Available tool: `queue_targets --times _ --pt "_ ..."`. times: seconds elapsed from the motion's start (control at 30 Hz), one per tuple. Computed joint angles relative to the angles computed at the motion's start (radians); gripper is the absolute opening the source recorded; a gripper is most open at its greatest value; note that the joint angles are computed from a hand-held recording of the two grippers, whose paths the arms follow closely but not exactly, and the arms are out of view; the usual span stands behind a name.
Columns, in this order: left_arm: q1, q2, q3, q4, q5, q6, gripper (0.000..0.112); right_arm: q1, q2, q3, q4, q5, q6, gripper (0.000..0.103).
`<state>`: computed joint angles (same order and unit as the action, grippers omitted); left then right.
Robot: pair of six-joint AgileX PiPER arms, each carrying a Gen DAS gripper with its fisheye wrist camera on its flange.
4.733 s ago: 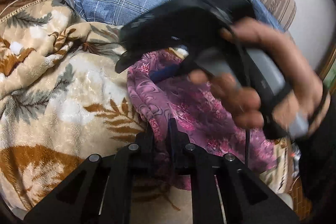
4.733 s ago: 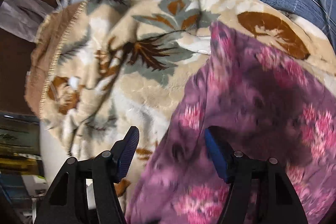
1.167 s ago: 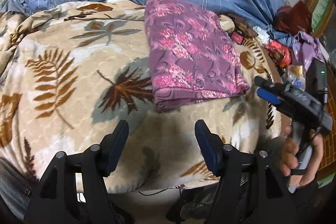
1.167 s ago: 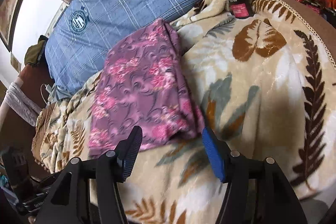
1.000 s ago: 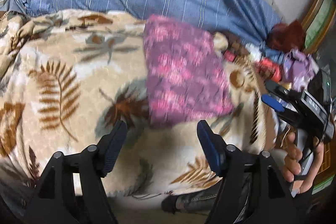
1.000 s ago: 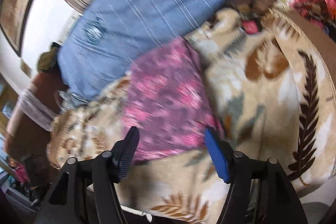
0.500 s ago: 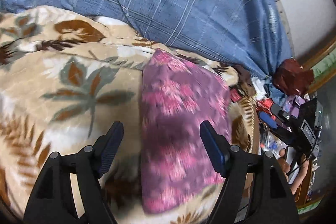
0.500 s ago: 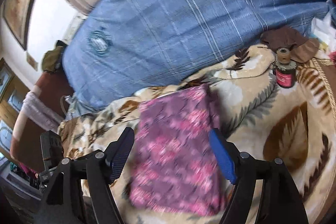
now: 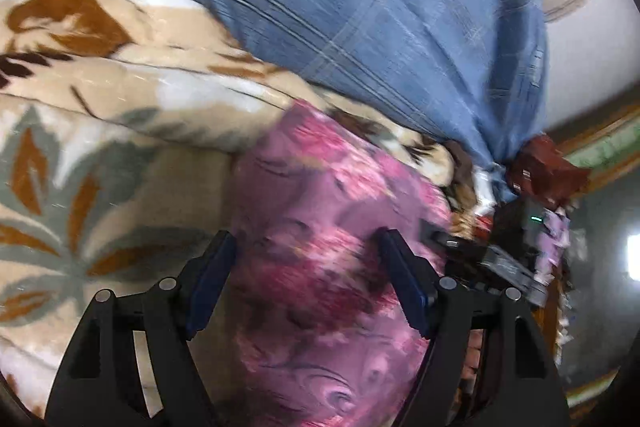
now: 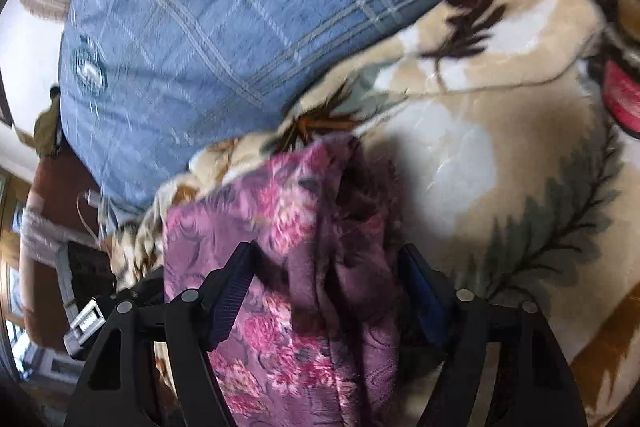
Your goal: Fold small clothes
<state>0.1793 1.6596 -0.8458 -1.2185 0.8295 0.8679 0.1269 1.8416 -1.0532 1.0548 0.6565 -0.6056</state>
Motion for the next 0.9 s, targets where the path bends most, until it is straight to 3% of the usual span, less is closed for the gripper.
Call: queue_targets --times 0.1,0.23,0.27,0.33,0.4,0.47,0.53,0.6,0.77,0.83,0.9 --pt "0.005 0.013 -0.013 0.001 0.004 -0.002 0.076 -0.034 0.006 0.023 0.043 0.03 -0.053 0.068" --pt "-0.02 0.066 -0.091 0.074 0.001 -0.143 0.082 -0.056 0.034 0.023 0.089 0.059 -0.082 0.067" --pt "-0.049 0.085 -0.124 0.124 -0.021 -0.207 0.083 -0.053 0.043 0.024 0.095 0.061 -0.089 0.065" --pt "-0.075 0.196 -0.23 0.195 0.019 -0.303 0.086 -0.048 0.048 0.027 0.102 0.052 -0.098 0.06" --pt "-0.06 0.244 -0.247 0.159 0.046 -0.294 0.086 -0.063 0.057 0.033 0.123 0.068 -0.117 0.049" --pt "-0.071 0.205 -0.229 0.18 0.024 -0.283 0.056 -0.076 0.066 0.039 0.157 0.086 -0.139 0.043" --pt "-0.08 0.151 -0.201 0.204 0.01 -0.274 0.039 -0.065 0.051 0.044 0.146 0.081 -0.124 0.033" --pt "-0.053 0.066 -0.165 0.212 0.033 -0.261 0.035 -0.044 0.01 0.052 0.134 0.079 -0.103 0.023" --pt "0.116 -0.211 -0.111 0.315 0.176 -0.241 0.034 0.019 -0.117 0.102 0.256 0.142 -0.184 0.021" --pt "0.206 -0.217 -0.154 0.356 0.235 -0.241 0.034 0.065 -0.126 0.096 0.304 0.158 -0.207 0.021" --pt "0.228 -0.168 -0.197 0.39 0.219 -0.262 0.034 0.135 -0.071 0.049 0.33 0.129 -0.208 0.021"
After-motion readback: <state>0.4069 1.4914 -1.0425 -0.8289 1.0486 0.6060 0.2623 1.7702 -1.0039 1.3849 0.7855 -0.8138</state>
